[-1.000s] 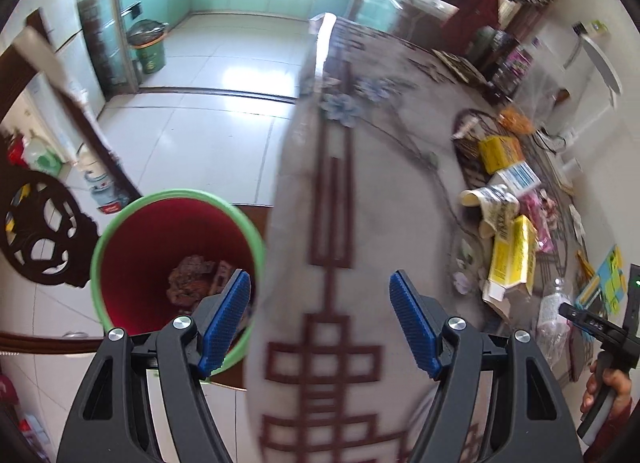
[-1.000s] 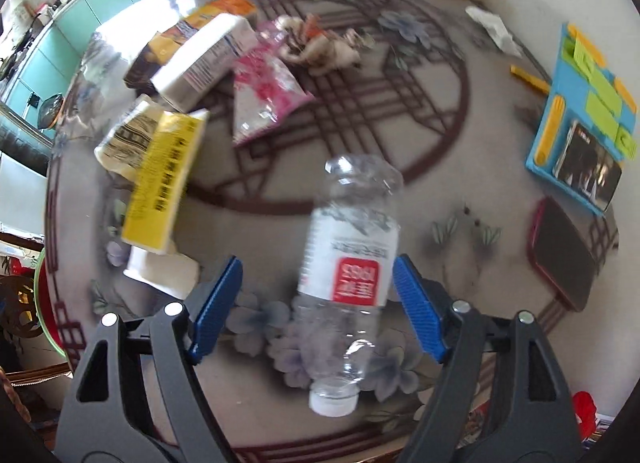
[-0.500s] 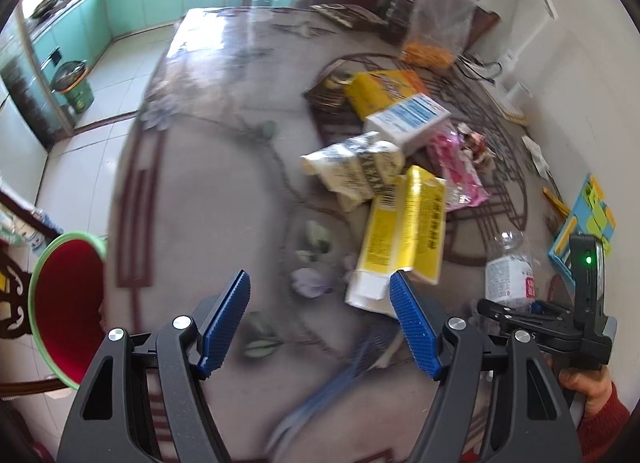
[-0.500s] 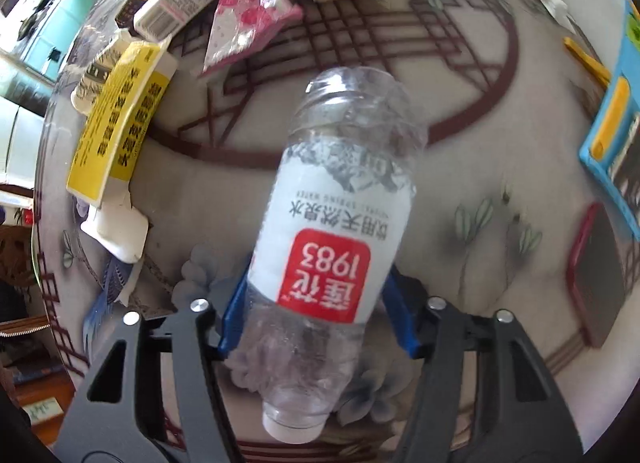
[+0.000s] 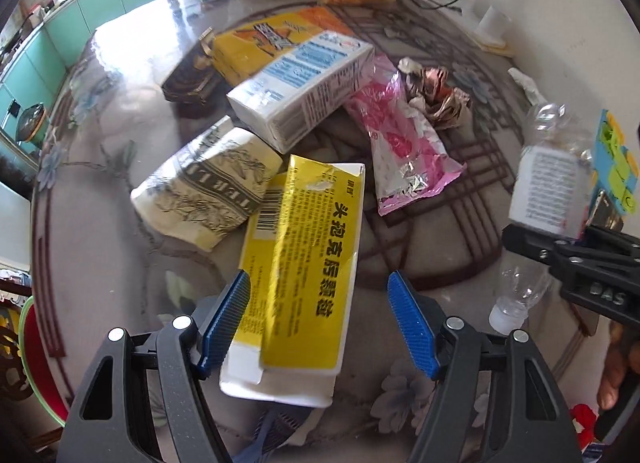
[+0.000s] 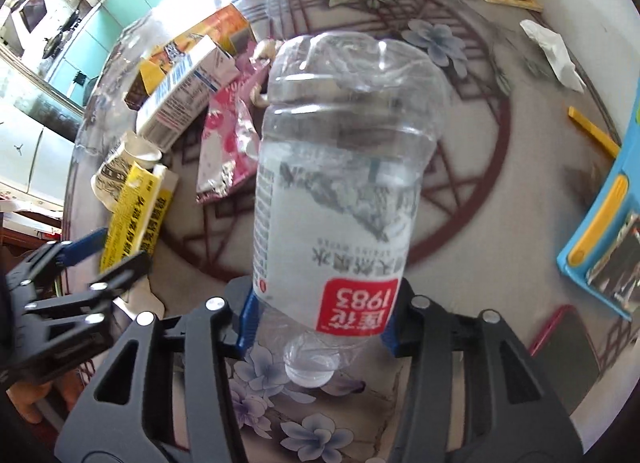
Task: Collect trash
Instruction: 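Grasp the clear water bottle with the right gripper while the left grasps the yellow medicine box, then carry the water bottle and yellow box with both grippers over the red bin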
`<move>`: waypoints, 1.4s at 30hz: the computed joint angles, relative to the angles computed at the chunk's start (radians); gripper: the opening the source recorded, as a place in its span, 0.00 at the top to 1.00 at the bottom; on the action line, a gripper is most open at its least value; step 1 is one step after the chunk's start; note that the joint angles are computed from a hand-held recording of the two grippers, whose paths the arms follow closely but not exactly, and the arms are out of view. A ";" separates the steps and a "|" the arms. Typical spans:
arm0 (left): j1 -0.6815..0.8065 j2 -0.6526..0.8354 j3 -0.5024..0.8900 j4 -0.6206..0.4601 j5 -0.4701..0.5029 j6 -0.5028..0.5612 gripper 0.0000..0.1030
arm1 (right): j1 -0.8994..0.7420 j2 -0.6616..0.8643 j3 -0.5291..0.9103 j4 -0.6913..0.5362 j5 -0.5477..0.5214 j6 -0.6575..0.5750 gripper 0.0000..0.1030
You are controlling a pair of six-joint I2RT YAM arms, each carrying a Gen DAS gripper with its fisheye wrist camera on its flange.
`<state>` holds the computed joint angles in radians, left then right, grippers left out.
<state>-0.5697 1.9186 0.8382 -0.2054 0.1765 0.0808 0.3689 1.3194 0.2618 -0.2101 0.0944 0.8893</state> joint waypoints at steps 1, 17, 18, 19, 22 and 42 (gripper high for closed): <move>-0.007 0.017 0.010 0.000 -0.008 -0.005 0.42 | -0.022 0.000 0.003 0.004 -0.009 -0.023 0.55; 0.070 -0.211 -0.130 0.002 0.058 -0.011 0.65 | -0.070 0.017 0.054 0.027 -0.043 -0.100 0.55; 0.080 -0.230 -0.139 -0.004 0.064 -0.007 0.65 | -0.058 0.013 0.060 0.021 -0.038 -0.094 0.55; 0.096 -0.259 -0.152 -0.015 0.072 0.000 0.65 | -0.050 0.009 0.063 0.016 -0.035 -0.090 0.55; 0.112 -0.313 -0.176 -0.024 0.076 -0.003 0.65 | -0.029 -0.001 0.076 0.000 -0.027 -0.081 0.55; 0.408 -0.478 -0.273 -0.058 0.149 0.122 0.65 | 0.217 0.107 0.257 -0.077 0.069 0.038 0.55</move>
<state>-0.1616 1.4403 0.5647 -0.2637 0.3258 0.2027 0.5858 1.4262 0.5191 -0.2874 0.1637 0.9269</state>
